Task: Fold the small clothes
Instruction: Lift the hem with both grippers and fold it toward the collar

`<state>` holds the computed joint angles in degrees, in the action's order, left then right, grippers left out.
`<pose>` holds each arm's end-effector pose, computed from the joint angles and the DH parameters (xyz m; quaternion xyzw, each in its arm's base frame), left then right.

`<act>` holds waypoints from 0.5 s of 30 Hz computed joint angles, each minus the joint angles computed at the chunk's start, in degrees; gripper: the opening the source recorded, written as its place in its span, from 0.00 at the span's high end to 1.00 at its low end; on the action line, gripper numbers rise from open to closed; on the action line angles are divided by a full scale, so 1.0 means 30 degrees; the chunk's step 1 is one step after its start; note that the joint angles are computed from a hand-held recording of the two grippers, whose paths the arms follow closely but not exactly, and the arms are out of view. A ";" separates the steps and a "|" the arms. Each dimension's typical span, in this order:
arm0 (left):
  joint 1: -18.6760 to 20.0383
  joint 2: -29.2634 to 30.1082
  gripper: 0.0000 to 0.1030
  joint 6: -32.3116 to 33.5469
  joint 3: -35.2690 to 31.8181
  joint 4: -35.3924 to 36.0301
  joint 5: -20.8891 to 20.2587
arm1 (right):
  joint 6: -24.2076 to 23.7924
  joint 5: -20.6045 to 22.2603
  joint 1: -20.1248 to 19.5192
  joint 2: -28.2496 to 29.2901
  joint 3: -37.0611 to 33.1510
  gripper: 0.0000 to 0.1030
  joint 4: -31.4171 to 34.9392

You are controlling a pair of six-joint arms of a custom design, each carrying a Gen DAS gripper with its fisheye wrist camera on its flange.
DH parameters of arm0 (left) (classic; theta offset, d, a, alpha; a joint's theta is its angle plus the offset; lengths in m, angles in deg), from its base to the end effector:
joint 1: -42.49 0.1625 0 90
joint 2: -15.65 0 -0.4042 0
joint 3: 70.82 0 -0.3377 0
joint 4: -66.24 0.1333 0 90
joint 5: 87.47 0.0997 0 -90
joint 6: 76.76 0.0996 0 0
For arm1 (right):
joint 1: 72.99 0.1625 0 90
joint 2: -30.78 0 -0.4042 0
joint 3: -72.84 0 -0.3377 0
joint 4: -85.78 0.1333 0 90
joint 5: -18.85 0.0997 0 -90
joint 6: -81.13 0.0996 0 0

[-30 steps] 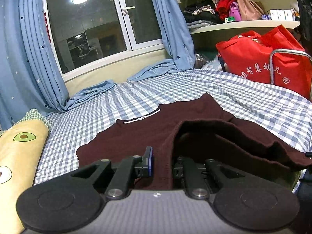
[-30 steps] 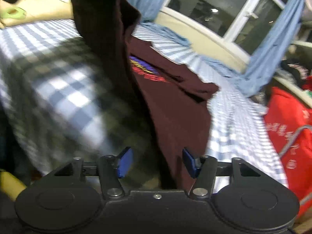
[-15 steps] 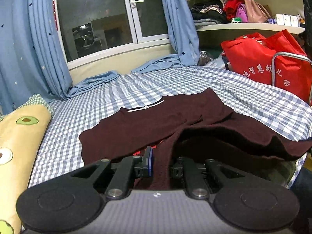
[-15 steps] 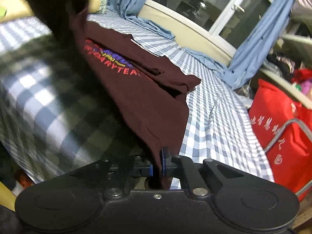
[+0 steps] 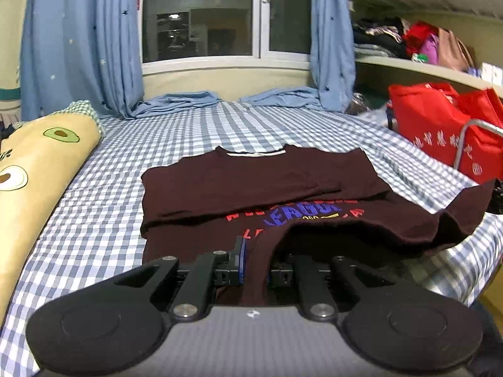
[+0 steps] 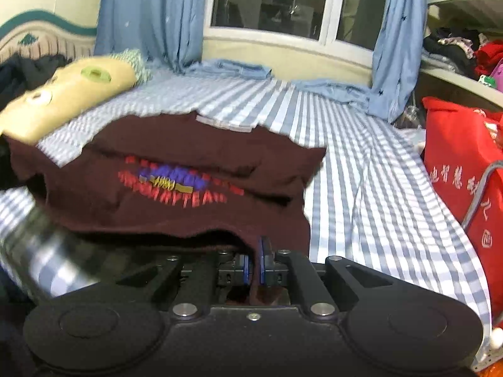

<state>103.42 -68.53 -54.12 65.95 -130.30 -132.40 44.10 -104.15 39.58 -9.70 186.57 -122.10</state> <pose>0.0024 -0.4152 0.3356 0.2025 0.8166 -0.4375 0.3175 0.2781 -0.4631 0.1121 0.3472 -0.8233 0.3281 0.3065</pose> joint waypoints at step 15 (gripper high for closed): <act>0.0944 0.1503 0.89 0.1307 -0.2332 -0.0960 -0.0912 | 0.0888 0.0421 0.0222 0.1195 -0.3105 0.95 0.0356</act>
<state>106.25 -64.02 -50.19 58.95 -133.18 -135.14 46.76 -102.89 40.25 -6.11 177.25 -121.03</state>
